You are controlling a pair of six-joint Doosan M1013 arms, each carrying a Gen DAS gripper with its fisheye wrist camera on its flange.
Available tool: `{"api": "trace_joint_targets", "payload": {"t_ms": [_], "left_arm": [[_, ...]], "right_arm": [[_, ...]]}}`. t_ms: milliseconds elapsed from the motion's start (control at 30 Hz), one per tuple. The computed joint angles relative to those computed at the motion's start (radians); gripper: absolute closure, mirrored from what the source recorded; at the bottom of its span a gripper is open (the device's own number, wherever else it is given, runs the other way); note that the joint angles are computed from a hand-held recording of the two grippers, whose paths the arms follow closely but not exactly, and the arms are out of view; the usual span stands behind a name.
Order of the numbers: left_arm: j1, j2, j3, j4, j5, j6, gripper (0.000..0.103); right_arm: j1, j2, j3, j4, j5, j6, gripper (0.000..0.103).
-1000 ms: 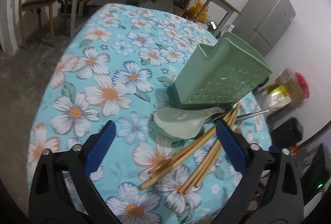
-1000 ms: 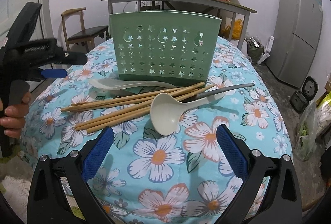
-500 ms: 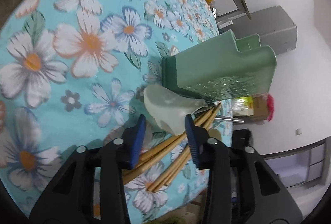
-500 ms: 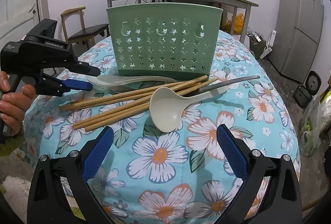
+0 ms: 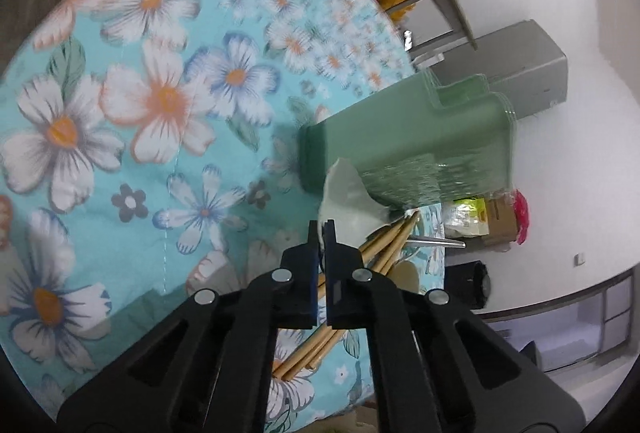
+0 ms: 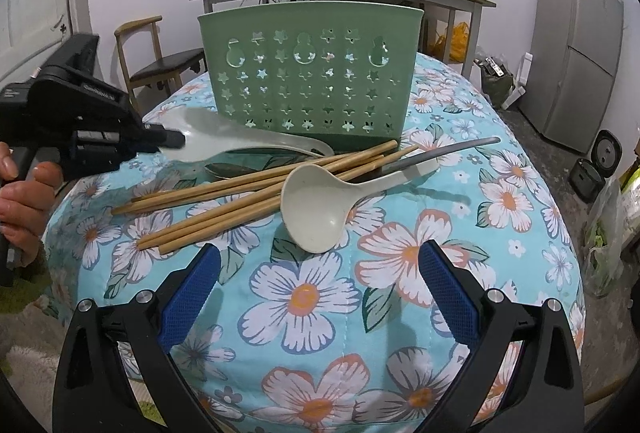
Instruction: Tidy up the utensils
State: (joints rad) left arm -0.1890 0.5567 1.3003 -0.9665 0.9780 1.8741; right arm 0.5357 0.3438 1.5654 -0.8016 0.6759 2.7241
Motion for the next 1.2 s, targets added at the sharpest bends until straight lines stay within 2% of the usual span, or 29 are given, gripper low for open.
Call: {"api": "trace_joint_targets", "payload": {"t_ms": [267, 433, 567, 733, 867, 1033, 1200], "left_arm": [[-0.017, -0.099, 0.093, -0.002, -0.169, 0.212, 0.102], [-0.013, -0.158, 0.154, -0.03, -0.272, 0.332, 0.101], [-0.001, -0.189, 0.193, -0.065, -0.333, 0.393, 0.102], [0.016, -0.195, 0.207, -0.108, -0.353, 0.427, 0.102], [0.028, -0.19, 0.211, -0.155, -0.353, 0.468, 0.102], [0.038, -0.177, 0.215, -0.217, -0.343, 0.519, 0.101], [0.05, -0.159, 0.21, -0.284, -0.317, 0.57, 0.101]], "right_arm": [[0.02, 0.003, -0.012, -0.054, 0.029, 0.018, 0.012], [0.028, 0.008, -0.029, -0.103, 0.017, 0.018, 0.021], [0.029, 0.031, -0.075, -0.102, -0.014, -0.067, 0.032], [0.023, 0.074, -0.146, -0.04, -0.023, -0.226, 0.046], [0.016, 0.122, -0.219, 0.07, 0.013, -0.428, 0.056], [0.017, 0.179, -0.306, 0.168, 0.095, -0.635, 0.064], [0.03, 0.242, -0.395, 0.181, 0.235, -0.76, 0.072]]}}
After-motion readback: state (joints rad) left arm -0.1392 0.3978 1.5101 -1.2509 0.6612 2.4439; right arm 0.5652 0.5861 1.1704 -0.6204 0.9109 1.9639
